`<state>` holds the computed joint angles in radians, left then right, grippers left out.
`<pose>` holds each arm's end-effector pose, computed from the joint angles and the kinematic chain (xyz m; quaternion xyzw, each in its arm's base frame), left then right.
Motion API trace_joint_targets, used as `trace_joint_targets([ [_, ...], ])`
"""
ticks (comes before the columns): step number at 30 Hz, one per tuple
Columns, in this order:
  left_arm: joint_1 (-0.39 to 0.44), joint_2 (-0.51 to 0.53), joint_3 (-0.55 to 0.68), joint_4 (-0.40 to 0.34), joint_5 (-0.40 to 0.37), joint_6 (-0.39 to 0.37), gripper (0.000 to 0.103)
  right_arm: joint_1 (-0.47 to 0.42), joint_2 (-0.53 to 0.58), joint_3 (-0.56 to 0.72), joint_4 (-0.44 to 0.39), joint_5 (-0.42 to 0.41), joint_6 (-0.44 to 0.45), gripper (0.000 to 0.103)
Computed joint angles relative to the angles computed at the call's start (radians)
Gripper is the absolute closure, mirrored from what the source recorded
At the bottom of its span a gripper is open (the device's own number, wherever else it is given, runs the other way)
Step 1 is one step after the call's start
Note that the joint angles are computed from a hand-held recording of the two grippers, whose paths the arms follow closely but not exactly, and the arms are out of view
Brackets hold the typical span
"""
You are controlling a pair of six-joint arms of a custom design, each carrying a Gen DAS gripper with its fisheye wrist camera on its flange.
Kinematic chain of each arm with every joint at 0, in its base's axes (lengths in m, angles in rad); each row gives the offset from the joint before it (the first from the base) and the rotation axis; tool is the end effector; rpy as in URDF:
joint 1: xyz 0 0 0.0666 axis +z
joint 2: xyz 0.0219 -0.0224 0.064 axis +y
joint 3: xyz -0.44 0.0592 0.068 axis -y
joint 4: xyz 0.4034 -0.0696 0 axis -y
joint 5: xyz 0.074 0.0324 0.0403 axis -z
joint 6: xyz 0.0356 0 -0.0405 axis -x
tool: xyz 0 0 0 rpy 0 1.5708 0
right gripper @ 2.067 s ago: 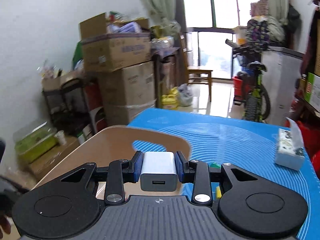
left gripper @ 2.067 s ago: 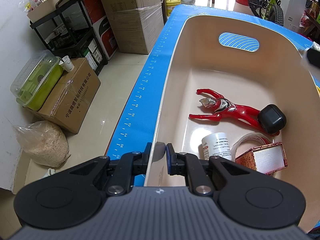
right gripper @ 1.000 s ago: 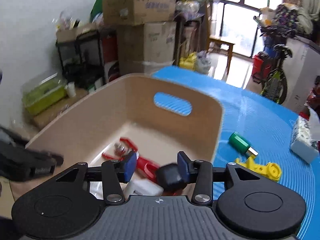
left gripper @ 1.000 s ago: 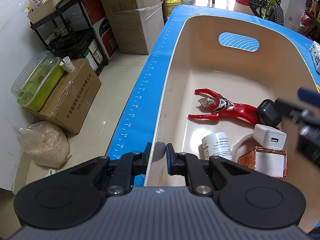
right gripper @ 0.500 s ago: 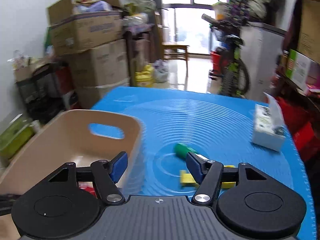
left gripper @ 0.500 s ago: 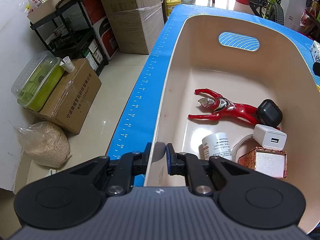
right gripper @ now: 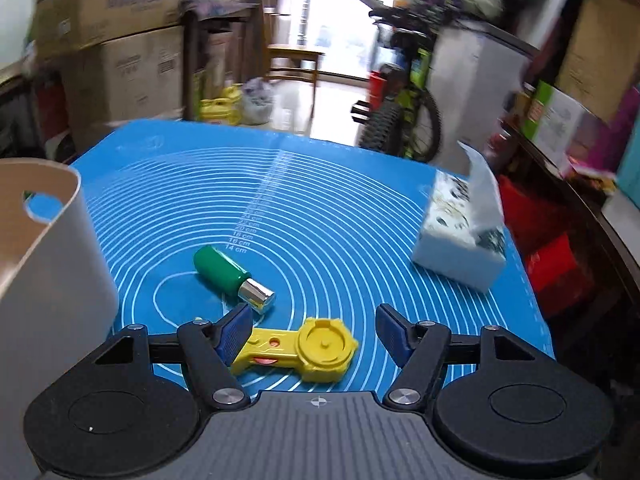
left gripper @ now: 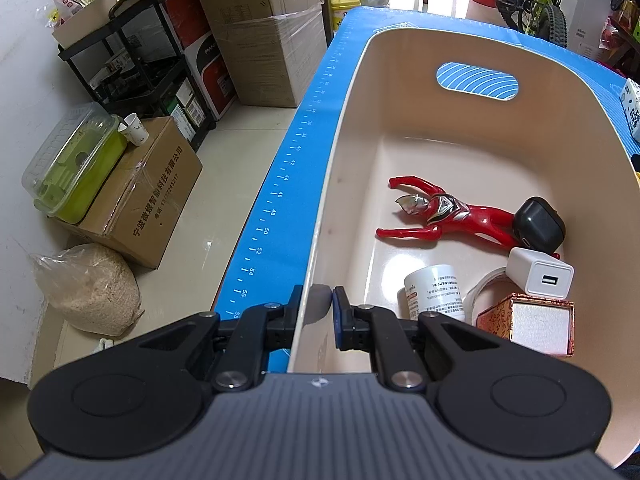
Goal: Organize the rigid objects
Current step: 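Move the right gripper to the yellow plastic tool and grasp its round end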
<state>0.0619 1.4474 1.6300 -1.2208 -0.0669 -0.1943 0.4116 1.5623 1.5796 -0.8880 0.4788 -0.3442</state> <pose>0.4863 0.0321 0.5544 0.0550 0.9627 0.0656 0.2567 0.5176 0.2076 0.4973 0.0505 0.9148 -0.0841 0.3918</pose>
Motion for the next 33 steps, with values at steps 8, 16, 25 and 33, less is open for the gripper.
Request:
trace_joint_targets([
  [8, -0.003, 0.000, -0.002, 0.002, -0.006, 0.001, 0.087, -0.062, -0.018, -0.032, 0.019, -0.148, 0.201, 0.028],
  [16, -0.006, 0.000, 0.000, 0.001, -0.013, -0.002, 0.086, -0.077, -0.015, -0.068, 0.028, -0.212, 0.277, 0.028],
  [25, -0.006, 0.001, 0.001, -0.001, -0.014, -0.002, 0.086, -0.094, -0.010, -0.099, 0.102, -0.289, 0.301, 0.027],
  [33, -0.004, -0.001, -0.002, 0.001, -0.017, -0.006, 0.086, -0.095, -0.043, -0.141, 0.140, -0.309, 0.312, 0.053],
])
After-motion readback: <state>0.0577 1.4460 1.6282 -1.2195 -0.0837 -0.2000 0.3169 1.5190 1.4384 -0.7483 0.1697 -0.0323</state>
